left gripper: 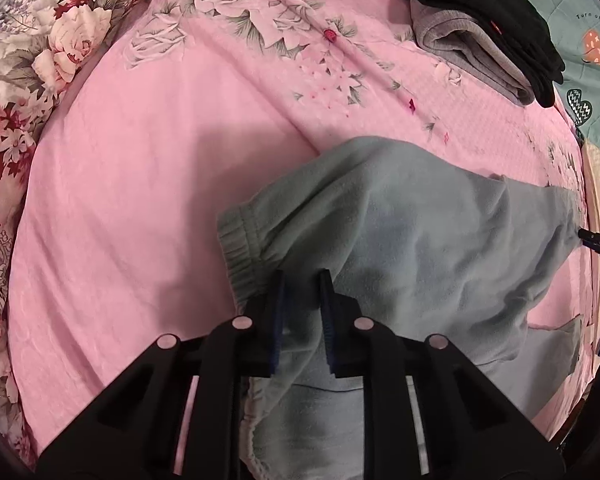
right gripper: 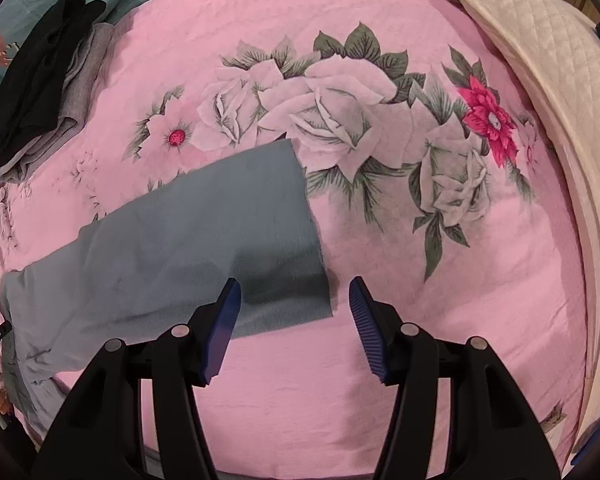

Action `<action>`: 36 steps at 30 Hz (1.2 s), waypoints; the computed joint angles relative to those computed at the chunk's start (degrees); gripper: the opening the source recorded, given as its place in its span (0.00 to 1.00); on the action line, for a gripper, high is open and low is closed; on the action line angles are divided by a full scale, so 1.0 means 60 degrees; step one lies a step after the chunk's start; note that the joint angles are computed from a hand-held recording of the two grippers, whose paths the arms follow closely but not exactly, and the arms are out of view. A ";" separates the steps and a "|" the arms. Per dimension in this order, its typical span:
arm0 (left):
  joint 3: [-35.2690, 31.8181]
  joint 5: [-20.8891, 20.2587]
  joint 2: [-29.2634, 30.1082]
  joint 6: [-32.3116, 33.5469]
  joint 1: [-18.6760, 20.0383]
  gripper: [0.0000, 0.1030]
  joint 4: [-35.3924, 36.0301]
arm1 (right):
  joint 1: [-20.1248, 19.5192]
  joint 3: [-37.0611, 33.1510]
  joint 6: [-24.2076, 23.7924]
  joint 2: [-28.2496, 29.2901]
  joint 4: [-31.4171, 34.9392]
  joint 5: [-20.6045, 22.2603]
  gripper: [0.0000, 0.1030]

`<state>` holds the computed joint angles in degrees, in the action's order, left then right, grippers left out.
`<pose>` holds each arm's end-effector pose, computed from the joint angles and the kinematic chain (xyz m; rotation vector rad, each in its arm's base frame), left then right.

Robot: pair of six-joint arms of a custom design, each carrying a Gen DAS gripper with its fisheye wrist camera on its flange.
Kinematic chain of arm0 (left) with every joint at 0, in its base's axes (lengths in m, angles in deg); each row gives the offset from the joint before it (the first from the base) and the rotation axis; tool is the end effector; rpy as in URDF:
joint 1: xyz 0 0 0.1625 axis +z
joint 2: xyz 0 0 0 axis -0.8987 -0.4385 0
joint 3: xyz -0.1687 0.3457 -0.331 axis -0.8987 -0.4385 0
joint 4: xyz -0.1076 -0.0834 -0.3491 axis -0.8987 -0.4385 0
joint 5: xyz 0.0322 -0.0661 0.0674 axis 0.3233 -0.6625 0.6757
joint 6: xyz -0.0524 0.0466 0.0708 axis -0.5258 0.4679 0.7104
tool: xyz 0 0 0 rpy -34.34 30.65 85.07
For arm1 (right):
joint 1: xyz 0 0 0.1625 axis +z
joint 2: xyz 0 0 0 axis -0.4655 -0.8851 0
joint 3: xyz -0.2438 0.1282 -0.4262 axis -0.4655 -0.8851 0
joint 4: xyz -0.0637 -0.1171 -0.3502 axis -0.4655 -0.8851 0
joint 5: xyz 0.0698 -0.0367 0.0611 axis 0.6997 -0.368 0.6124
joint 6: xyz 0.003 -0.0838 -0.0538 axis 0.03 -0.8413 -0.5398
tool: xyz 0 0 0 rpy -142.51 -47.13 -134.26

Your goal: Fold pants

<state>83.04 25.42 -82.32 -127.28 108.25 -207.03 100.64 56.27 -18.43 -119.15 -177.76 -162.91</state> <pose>-0.1637 -0.4368 0.0506 -0.2737 2.4430 -0.5524 -0.1188 -0.6708 0.4118 0.2697 -2.4891 0.1573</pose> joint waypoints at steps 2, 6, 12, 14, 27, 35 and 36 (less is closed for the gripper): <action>-0.0021 0.0061 -0.0023 -0.0075 -0.0035 0.16 0.0173 | -0.0061 0.0155 -0.0015 0.0031 -0.0302 0.0033 0.40; -0.0015 0.0081 -0.0020 -0.0194 -0.0110 0.14 0.0302 | -0.0135 0.0300 -0.0038 -0.0282 -0.0019 0.0309 0.06; 0.0091 0.0195 0.0017 -0.0179 -0.0129 0.14 0.0070 | -0.0356 0.0644 -0.0334 -0.0712 -0.0755 -0.0132 0.02; -0.0081 0.0223 0.0010 -0.0092 -0.0102 0.15 0.0376 | -0.0580 0.0434 -0.0055 -0.0575 -0.0266 -0.0130 0.02; -0.0898 0.0202 -0.1389 0.4194 0.0330 0.94 0.0822 | -0.0086 0.3052 -0.2162 -0.2614 -0.1175 0.1243 0.26; -0.1644 -0.1897 -0.0773 0.6415 0.2107 0.92 0.0286 | 0.0366 0.4522 -0.2937 -0.3424 -0.1582 0.0706 0.26; -0.1542 -0.1811 -0.0711 0.6618 0.2049 0.91 0.0057 | 0.0493 0.4550 -0.2959 -0.3395 -0.1630 0.0660 0.26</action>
<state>73.79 14.56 -86.59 -87.57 120.54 -206.69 103.60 83.57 -36.18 -139.51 -187.54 -158.95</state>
